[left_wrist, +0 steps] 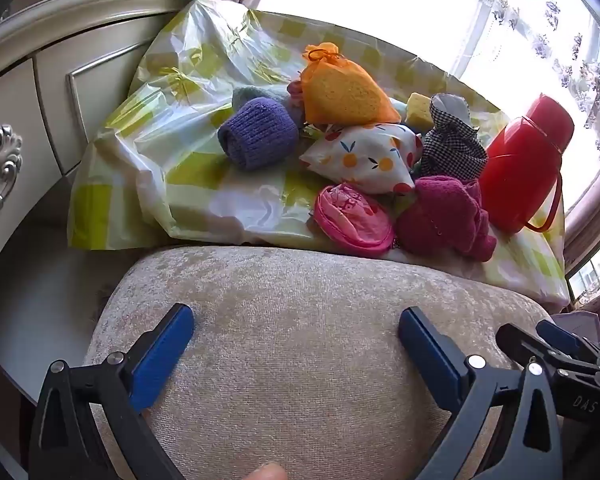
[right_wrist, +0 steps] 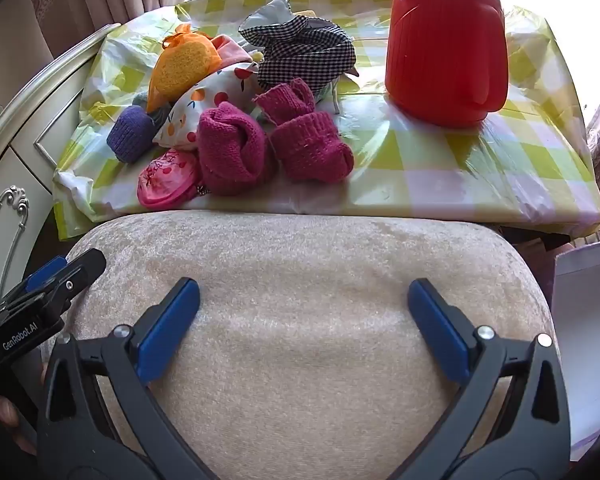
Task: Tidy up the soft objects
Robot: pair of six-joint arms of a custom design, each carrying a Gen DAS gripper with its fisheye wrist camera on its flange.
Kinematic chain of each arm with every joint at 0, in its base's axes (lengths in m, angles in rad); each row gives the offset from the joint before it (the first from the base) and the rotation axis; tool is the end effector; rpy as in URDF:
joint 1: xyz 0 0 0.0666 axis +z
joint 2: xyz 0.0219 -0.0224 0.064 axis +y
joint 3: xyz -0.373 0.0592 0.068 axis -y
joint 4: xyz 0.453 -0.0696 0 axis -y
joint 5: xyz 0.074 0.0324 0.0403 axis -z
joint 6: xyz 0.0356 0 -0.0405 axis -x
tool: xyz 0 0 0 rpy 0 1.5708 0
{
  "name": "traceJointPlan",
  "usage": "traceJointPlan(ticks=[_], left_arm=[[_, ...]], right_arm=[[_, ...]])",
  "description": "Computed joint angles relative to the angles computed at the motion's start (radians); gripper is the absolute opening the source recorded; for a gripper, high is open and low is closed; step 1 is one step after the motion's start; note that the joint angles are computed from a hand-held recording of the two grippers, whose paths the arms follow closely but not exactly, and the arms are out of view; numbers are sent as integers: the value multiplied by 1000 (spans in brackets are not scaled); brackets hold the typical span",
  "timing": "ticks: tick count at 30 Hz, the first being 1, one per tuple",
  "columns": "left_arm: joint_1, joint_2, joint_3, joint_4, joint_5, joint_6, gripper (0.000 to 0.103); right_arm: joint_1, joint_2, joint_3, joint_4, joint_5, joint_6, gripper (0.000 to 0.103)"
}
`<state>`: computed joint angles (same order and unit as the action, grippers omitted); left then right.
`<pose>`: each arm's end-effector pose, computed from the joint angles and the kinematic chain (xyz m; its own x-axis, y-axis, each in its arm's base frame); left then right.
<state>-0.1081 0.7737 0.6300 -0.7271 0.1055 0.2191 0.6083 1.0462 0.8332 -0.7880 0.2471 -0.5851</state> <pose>0.3189 -0.0388 0.2912 -0.7802 -0.1327 -0.6113 0.0053 0.9758 -0.2186 0.3294 0.2183 0.3003 -0.8223 0.0799 -0.5635 0.0099 0.9919 0.1262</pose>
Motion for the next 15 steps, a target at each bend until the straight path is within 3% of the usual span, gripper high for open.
traceJointPlan(ticks=[15], left_arm=[[-34, 15, 5, -2, -78, 12, 103]], right_arm=[[1, -1, 2, -4, -2, -2, 103]])
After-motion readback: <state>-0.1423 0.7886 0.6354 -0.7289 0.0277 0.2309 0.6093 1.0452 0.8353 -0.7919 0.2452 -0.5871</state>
